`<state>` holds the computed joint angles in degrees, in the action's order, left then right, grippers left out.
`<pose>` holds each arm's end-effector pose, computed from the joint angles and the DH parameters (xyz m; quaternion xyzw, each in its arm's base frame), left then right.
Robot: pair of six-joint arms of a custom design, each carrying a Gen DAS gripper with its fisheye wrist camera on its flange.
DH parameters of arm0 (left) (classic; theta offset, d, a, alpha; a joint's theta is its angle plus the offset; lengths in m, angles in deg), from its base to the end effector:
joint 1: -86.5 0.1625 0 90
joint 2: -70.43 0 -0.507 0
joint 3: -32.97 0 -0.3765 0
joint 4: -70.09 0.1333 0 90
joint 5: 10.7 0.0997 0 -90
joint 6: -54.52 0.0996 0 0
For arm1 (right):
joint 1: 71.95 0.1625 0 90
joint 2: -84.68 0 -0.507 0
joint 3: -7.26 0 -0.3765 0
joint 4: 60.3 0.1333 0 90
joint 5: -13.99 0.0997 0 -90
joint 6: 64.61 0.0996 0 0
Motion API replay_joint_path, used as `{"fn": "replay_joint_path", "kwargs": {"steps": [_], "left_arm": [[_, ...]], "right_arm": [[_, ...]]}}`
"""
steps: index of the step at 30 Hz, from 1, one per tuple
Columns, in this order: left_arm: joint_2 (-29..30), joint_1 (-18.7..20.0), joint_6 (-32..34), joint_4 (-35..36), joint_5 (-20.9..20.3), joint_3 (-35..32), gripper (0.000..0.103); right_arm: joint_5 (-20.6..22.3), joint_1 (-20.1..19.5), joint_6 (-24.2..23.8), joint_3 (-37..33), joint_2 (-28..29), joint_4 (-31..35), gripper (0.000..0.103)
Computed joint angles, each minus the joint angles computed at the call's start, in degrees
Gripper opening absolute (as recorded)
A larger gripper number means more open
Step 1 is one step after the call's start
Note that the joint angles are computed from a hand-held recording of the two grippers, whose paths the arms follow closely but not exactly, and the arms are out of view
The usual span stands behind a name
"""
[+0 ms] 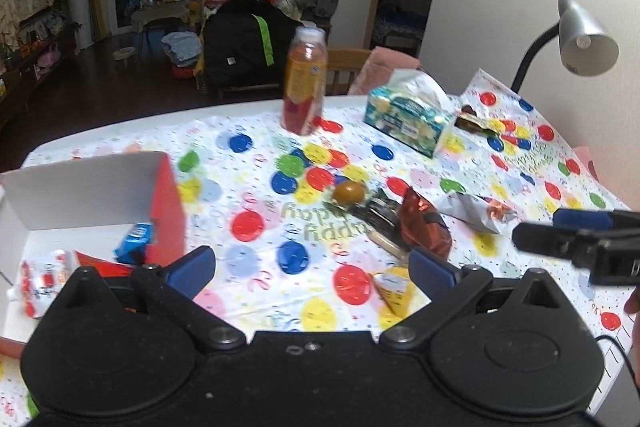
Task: Organize snacks
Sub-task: 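Move both tools away from the box toward the snacks on the table, then grasp the yellow snack packet with the left tool while the right tool grasps the white spicy-strip packet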
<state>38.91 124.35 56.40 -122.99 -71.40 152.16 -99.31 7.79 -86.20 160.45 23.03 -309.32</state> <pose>-0.3358 -0.4915 -0.0059 0.4053 0.8695 -0.2239 0.1718 0.0295 -0.3644 0.2894 -0.0312 -0.8215 0.4770 0.3107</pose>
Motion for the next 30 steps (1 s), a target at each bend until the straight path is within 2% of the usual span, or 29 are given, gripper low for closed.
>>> {"fn": "replay_joint_path", "kwargs": {"steps": [7,14,22,24,26,30], "left_arm": [[4.3,-0.9,-2.1,1.5,-0.2,-2.9,0.103],[7.8,-1.3,-2.7,3.3,0.5,-5.3,0.103],[10.9,-1.2,-4.0,8.5,0.3,-8.3,0.096],[11.5,-1.0,-4.0,9.9,-0.2,-9.2,0.091],[12.2,-0.9,-4.1,11.0,-0.7,-10.0,0.089],[13.2,-0.5,-4.0,13.2,-2.2,-11.5,0.083]], "right_arm": [[3.1,-7.7,-3.0,-2.8,-5.4,7.1,0.093],[6.1,-14.0,-3.8,-8.1,-9.0,19.1,0.093],[6.1,-16.4,-7.0,-13.0,-8.5,27.5,0.093],[6.1,-16.6,-7.7,-14.1,-8.1,28.8,0.093],[6.2,-16.8,-7.9,-15.1,-8.0,30.9,0.084],[6.0,-16.9,-8.5,-16.7,-7.4,33.6,0.079]]}}
